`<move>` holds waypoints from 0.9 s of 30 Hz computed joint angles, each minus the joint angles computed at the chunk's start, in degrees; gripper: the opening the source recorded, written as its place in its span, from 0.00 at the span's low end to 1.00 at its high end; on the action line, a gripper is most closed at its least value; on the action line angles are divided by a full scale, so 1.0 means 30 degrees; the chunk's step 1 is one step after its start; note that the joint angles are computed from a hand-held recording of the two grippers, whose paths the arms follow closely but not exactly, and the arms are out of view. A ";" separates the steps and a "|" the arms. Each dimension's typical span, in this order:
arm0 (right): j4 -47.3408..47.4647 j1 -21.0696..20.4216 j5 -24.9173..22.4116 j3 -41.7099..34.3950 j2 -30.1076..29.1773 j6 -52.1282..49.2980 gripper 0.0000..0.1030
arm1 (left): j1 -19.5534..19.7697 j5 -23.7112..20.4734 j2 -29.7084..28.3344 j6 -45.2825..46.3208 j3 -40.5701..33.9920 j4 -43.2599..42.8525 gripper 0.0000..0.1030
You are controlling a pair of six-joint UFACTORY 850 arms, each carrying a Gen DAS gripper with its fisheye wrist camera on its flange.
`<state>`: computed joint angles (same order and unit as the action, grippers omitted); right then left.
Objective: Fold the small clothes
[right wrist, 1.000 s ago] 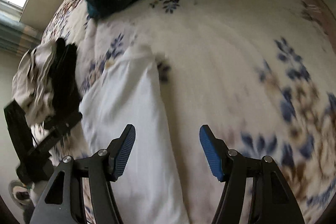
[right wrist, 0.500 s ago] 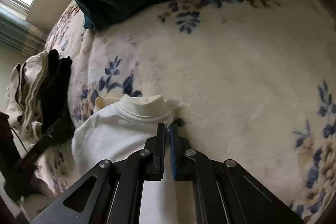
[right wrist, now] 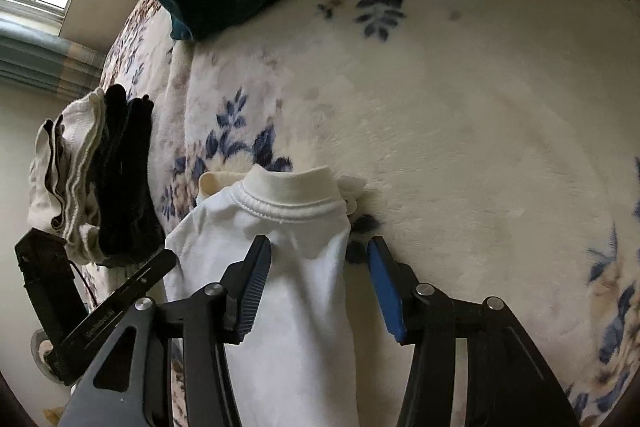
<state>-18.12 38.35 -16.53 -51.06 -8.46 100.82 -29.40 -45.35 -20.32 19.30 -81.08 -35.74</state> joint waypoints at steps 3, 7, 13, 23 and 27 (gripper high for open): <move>-0.2773 0.0442 -0.1259 -0.0393 -0.0202 0.2321 0.09 | -0.0342 0.0885 0.0302 0.1140 0.0229 -0.0077 0.04; -0.5246 0.1065 -0.2950 -0.0819 -0.0272 0.4560 0.05 | -0.0856 0.1475 0.0470 0.2243 0.0042 0.0126 0.04; -0.5561 0.1241 -0.3799 -0.0593 0.0002 0.5309 0.04 | -0.1141 0.1249 -0.0614 0.1376 -0.1027 0.1829 0.04; -0.3261 0.1349 -0.2133 0.0234 0.1400 0.4255 0.73 | -0.0714 0.1077 0.1003 0.0019 -0.0385 0.1469 0.08; -0.5366 0.3313 -0.3244 0.0478 0.2887 0.7707 0.77 | -0.0596 0.2302 0.4005 -0.0651 0.1505 0.1925 0.76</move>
